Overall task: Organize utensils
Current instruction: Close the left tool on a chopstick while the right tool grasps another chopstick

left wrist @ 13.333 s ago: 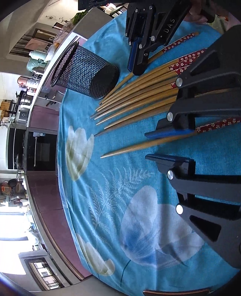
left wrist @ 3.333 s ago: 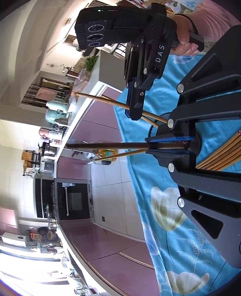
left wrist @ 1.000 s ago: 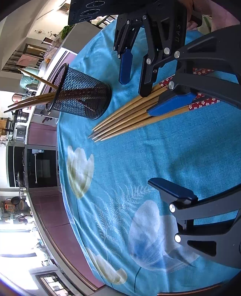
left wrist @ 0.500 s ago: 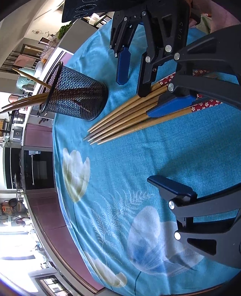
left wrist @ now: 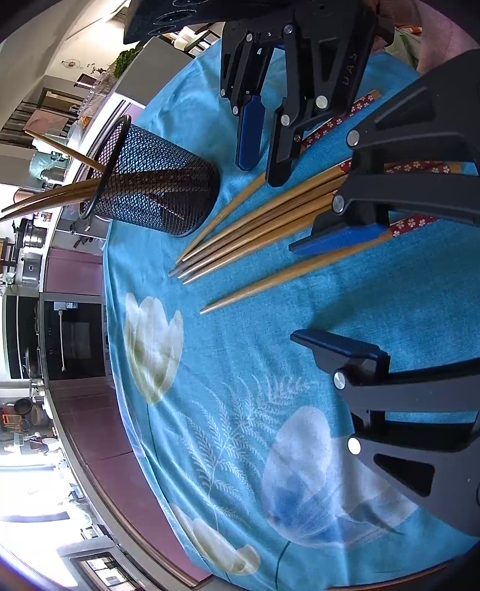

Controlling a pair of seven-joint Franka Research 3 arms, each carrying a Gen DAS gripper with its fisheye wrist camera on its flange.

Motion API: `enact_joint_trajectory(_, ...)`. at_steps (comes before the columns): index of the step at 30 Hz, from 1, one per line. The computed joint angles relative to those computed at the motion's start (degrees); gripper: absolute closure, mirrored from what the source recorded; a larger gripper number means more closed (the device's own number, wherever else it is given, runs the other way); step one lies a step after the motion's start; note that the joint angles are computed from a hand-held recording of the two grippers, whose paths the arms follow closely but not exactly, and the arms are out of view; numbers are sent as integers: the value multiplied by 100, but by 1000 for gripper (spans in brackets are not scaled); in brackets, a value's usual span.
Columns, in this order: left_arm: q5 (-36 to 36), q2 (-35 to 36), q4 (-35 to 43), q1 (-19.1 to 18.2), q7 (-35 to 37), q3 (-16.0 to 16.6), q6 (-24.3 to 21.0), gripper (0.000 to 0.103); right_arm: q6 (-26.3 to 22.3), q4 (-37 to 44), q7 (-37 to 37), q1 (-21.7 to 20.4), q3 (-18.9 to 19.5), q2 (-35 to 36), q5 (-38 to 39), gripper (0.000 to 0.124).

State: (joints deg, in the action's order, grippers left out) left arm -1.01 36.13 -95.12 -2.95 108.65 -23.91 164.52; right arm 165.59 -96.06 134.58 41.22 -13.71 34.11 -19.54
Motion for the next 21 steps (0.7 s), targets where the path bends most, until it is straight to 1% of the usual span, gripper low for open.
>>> enact_joint_trajectory(4, 1, 102, 187, -59, -32, 27, -113, 71, -91, 199, -78, -57, 41, 114, 42, 96)
enact_joint_trajectory(6, 14, 141, 252, -107, -78, 63, -132, 79, -120, 281, -104, -85, 63, 162, 78, 96)
enact_joint_trajectory(7, 19, 160, 294, -136, -118, 86, -151, 81, -120, 302, -103, -88, 61, 177, 88, 97)
enact_joint_trajectory(9, 16, 180, 325, -157, -176, 105, -158, 90, -95, 301, -54, -80, 39, 184, 116, 100)
enact_joint_trajectory(11, -4, 193, 340, -145, -203, 89, -163, 91, -43, 235, 26, -60, -2, 153, 136, 106)
enact_joint_trajectory(12, -14, 194, 338, -138, -214, 81, -157, 91, 31, 175, 51, -92, 22, 126, 186, 112)
enact_joint_trajectory(13, -24, 194, 337, -130, -226, 74, -146, 92, 104, 129, 51, -135, 61, 109, 252, 114)
enact_joint_trajectory(18, -100, 167, 290, -45, -238, -8, -126, 95, 478, -152, -46, -240, 148, 0, 621, 117)
enact_joint_trajectory(21, -151, 123, 208, 31, -176, -80, -86, 96, 697, -354, -51, -137, 28, -76, 799, 118)
